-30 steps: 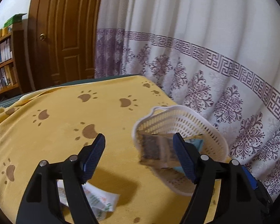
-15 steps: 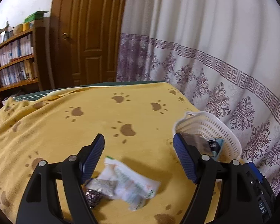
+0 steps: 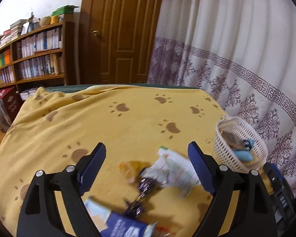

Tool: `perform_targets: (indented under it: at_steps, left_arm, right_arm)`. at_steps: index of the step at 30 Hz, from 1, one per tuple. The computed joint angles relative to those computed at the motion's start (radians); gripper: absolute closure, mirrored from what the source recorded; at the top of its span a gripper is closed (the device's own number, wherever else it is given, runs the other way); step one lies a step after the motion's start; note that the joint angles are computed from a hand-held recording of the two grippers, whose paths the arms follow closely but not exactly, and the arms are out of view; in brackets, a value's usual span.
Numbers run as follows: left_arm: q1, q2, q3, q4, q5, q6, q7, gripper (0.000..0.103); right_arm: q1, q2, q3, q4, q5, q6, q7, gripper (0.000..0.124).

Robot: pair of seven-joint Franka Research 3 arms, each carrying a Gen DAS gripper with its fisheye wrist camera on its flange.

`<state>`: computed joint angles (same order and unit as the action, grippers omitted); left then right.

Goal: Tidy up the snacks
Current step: 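Move the left gripper to the blue soda cracker box and grasp it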

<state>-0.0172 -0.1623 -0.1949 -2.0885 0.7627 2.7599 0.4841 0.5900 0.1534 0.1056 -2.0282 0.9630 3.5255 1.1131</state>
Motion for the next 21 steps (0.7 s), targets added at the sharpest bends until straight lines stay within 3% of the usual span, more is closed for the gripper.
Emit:
perform_targets:
  at_steps: [6, 13, 21]
  left_arm:
    - [0.012, -0.090, 0.002, -0.114, -0.025, -0.026, -0.018, 0.018]
    - [0.020, -0.149, 0.002, -0.224, -0.138, -0.019, -0.045, 0.014]
    - [0.005, -0.102, -0.040, -0.188, -0.132, -0.170, -0.073, 0.014]
  right_arm:
    - [0.009, 0.004, 0.000, 0.002, 0.000, 0.001, -0.024, 0.056]
    - [0.031, 0.010, -0.008, 0.012, 0.025, -0.005, -0.073, 0.055]
    - [0.041, 0.016, -0.008, 0.019, 0.047, -0.004, -0.117, 0.055]
